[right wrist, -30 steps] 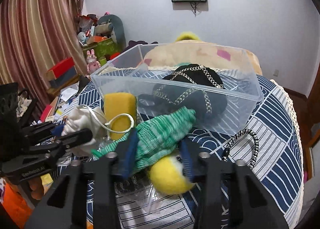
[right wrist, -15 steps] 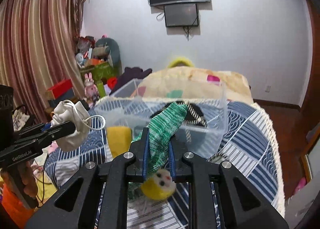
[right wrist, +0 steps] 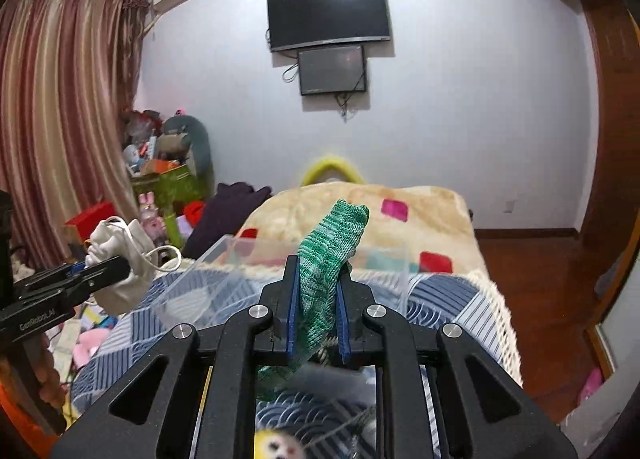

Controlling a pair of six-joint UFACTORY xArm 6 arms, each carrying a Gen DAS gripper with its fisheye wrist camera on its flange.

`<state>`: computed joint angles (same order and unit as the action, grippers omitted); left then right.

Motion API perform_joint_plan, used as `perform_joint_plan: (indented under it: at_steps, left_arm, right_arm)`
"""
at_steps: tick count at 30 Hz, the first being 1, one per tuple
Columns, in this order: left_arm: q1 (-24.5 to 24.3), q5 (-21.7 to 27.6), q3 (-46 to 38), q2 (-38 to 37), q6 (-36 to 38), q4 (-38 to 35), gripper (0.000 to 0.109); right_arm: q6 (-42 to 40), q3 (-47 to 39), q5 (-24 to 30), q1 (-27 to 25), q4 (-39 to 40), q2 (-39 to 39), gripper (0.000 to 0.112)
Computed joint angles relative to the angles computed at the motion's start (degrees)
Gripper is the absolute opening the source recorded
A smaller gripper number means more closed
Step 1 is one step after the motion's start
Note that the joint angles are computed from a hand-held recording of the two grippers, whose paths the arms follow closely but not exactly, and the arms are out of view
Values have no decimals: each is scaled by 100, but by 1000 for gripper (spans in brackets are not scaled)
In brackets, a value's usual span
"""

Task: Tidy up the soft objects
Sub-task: 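Place the white pouch in the box with the left gripper while the right gripper drops the sock in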

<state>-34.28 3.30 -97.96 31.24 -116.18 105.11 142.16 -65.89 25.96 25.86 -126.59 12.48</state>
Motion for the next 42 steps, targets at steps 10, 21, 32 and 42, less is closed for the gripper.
perform_joint_plan:
  at_steps: [10, 21, 32, 42]
  left_arm:
    - [-125, 363, -818, 1014, 3233, -3079, 32]
    - [-455, 1180, -1801, 1991, 6903, -6578, 33]
    - [-372, 464, -715, 1203, 5976, -5798, 66]
    - [-282, 305, 89, 231, 2604, -2488, 100]
  right_arm:
    - [-1305, -686, -220, -144, 1064, 840, 14]
    - [-2699, -760, -503, -282, 2138, 1061, 18]
    - [-2342, -284, -279, -169, 1763, 606, 58]
    - [-1329, 464, 219, 126, 909, -159, 81]
